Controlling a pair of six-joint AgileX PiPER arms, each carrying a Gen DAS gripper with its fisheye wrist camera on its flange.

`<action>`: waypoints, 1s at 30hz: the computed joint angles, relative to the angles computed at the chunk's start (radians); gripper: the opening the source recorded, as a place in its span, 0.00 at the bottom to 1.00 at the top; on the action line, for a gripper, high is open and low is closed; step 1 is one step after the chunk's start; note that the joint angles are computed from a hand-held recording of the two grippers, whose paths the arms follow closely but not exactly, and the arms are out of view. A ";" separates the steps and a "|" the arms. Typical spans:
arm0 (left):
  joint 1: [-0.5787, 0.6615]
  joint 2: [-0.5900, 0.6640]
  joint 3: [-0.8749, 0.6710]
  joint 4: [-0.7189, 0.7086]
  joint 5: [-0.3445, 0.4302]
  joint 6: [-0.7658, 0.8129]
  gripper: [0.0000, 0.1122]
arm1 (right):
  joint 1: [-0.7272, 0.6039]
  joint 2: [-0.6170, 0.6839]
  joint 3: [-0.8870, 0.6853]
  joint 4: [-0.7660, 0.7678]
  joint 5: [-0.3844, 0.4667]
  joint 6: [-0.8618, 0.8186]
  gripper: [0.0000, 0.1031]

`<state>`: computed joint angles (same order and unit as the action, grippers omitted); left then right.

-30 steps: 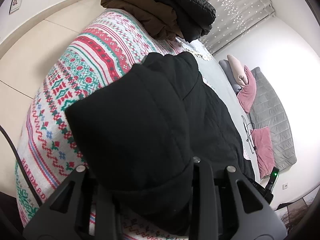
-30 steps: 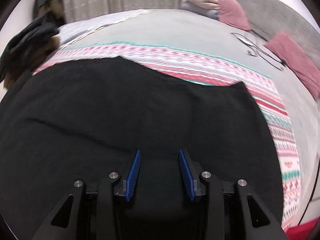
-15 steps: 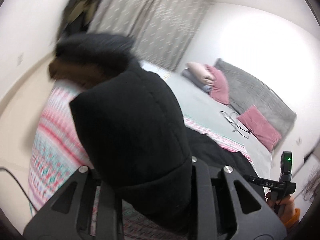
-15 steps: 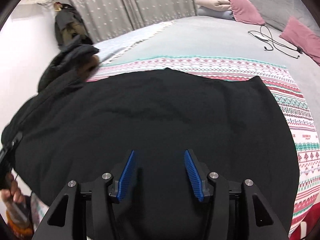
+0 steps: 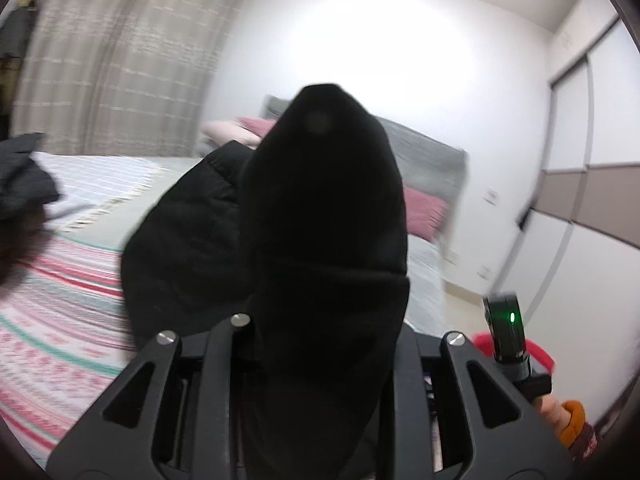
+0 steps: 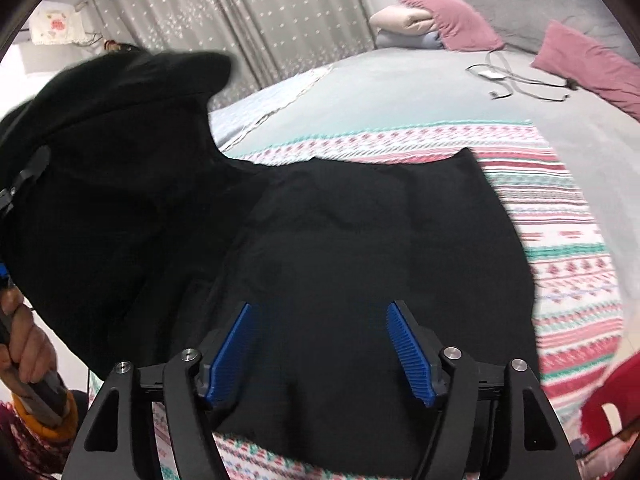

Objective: Fold large clothes

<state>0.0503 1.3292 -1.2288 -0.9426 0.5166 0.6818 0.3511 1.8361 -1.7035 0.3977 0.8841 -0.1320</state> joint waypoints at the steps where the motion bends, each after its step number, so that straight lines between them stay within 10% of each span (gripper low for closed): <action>1: -0.027 0.018 -0.002 -0.010 0.007 0.020 0.24 | -0.021 -0.030 0.031 0.003 -0.008 0.004 0.70; 10: -0.183 0.375 -0.040 0.057 0.245 -0.011 0.24 | -0.213 -0.112 0.133 0.114 0.024 -0.011 0.73; 13: -0.235 0.316 0.005 0.166 0.161 -0.013 0.25 | -0.238 -0.070 0.096 0.244 0.074 -0.062 0.73; 23: -0.034 0.113 0.042 0.075 0.517 0.062 0.60 | -0.221 0.201 -0.146 0.397 0.228 -0.017 0.74; 30: 0.146 -0.051 0.101 0.106 0.539 0.071 0.68 | -0.261 0.352 -0.265 0.543 0.319 -0.004 0.74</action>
